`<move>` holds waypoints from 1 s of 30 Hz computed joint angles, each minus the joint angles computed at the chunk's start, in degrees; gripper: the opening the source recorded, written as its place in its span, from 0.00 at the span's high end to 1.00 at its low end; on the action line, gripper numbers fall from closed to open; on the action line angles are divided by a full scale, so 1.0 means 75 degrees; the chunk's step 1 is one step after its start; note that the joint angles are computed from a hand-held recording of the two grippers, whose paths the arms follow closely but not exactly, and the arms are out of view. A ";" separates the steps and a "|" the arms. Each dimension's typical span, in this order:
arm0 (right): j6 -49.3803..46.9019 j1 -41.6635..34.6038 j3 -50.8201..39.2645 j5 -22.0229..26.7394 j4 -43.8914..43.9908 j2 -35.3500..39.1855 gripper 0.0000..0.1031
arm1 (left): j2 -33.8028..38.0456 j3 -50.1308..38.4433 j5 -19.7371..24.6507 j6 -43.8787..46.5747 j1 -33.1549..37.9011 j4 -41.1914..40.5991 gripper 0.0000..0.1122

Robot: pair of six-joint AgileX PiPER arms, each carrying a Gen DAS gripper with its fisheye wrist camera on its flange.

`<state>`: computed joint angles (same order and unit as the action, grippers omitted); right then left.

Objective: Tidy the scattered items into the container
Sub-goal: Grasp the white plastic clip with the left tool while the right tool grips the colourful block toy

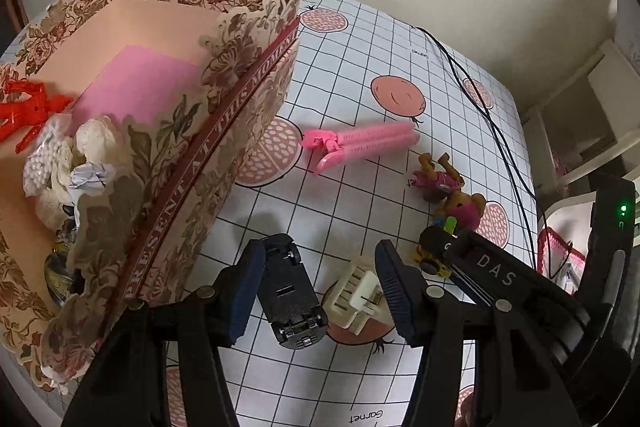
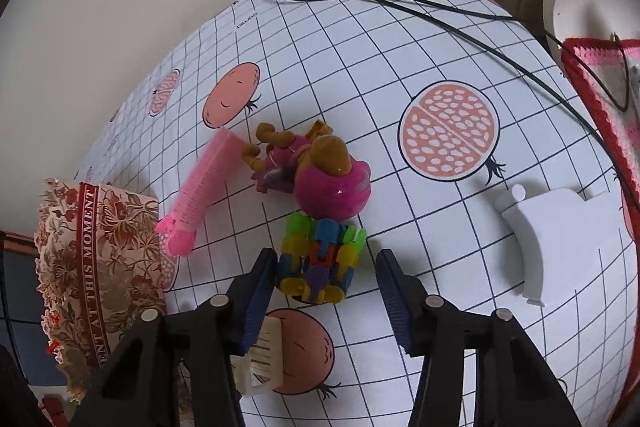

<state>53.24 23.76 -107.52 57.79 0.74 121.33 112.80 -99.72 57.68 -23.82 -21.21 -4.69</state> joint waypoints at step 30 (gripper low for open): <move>-0.0404 -0.0208 0.0256 0.0738 -0.0514 -0.0317 0.55 | 0.0360 -0.0145 0.0312 0.0663 -0.0393 -0.0424 0.48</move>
